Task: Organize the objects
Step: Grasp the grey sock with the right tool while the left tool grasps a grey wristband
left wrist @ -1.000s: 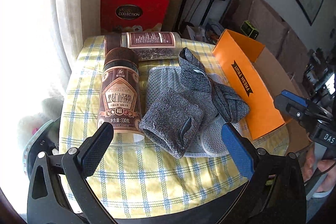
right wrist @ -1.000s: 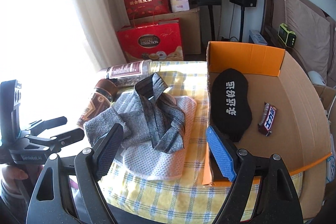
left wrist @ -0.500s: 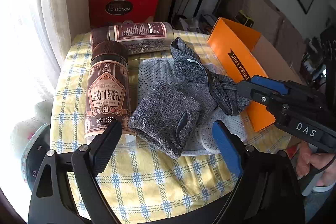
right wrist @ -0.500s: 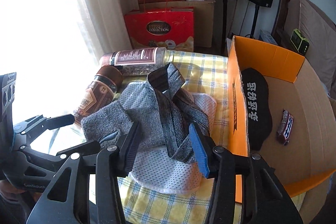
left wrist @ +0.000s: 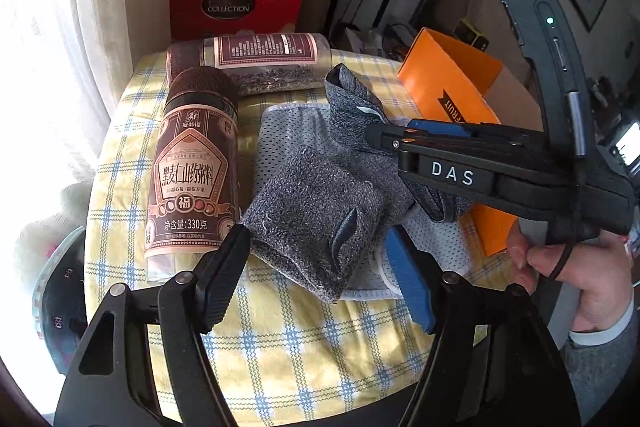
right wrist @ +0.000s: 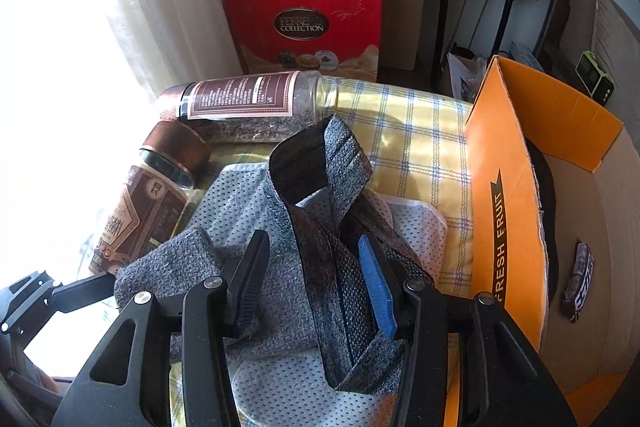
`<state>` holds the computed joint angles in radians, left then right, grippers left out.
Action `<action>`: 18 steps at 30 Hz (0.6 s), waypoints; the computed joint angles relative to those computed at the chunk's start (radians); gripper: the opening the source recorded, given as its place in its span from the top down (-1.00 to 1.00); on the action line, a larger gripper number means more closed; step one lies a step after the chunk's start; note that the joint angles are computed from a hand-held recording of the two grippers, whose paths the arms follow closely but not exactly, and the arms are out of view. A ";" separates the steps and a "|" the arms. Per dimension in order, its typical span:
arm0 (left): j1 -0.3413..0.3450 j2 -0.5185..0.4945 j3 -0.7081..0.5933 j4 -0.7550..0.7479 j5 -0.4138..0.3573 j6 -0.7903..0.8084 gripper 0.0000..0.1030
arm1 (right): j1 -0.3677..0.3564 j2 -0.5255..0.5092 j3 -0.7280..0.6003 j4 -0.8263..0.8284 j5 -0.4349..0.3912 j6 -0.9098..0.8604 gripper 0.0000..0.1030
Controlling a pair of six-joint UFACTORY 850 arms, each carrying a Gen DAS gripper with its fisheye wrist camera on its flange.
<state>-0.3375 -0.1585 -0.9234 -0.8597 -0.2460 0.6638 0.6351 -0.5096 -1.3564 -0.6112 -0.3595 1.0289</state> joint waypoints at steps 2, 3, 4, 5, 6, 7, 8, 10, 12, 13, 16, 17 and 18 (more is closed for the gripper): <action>-0.006 -0.005 0.000 0.040 0.009 -0.042 0.13 | -0.005 -0.019 -0.016 0.032 -0.012 -0.031 0.09; -0.009 -0.008 -0.001 0.067 0.015 -0.072 0.26 | -0.008 -0.024 -0.019 0.053 -0.012 -0.050 0.13; -0.011 -0.012 -0.002 0.095 0.022 -0.103 0.43 | -0.009 -0.028 -0.022 0.062 -0.014 -0.058 0.26; -0.011 -0.014 -0.001 0.095 0.028 -0.109 0.53 | -0.009 -0.032 -0.024 0.060 -0.017 -0.057 0.40; -0.008 -0.012 0.003 0.052 0.032 -0.073 0.61 | -0.010 -0.033 -0.022 0.060 -0.015 -0.060 0.47; -0.005 -0.011 0.006 0.000 0.033 -0.025 0.73 | -0.012 -0.032 -0.020 0.059 -0.012 -0.060 0.61; -0.003 -0.008 0.009 -0.052 0.033 0.024 0.77 | -0.012 -0.030 -0.015 0.044 -0.008 -0.044 0.71; 0.003 -0.001 0.015 -0.163 0.027 0.134 0.91 | -0.014 -0.017 0.005 -0.004 0.014 0.012 0.80; 0.006 0.009 0.021 -0.221 0.027 0.190 0.90 | -0.017 0.008 0.034 -0.045 0.051 0.071 0.83; 0.007 0.014 0.022 -0.244 0.027 0.214 0.90 | -0.017 0.023 0.047 -0.085 0.061 0.113 0.83; 0.009 0.034 0.027 -0.326 0.026 0.301 0.91 | -0.010 0.060 0.069 -0.206 0.074 0.226 0.84; 0.009 0.040 0.028 -0.348 0.028 0.326 0.91 | -0.006 0.070 0.072 -0.243 0.069 0.257 0.84; 0.009 0.047 0.027 -0.369 0.028 0.347 0.91 | -0.003 0.081 0.075 -0.278 0.063 0.285 0.84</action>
<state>-0.3281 -0.1120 -0.8962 -1.2282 -0.2181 1.0110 0.6326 -0.4285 -1.2810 -0.8891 -0.2968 1.3143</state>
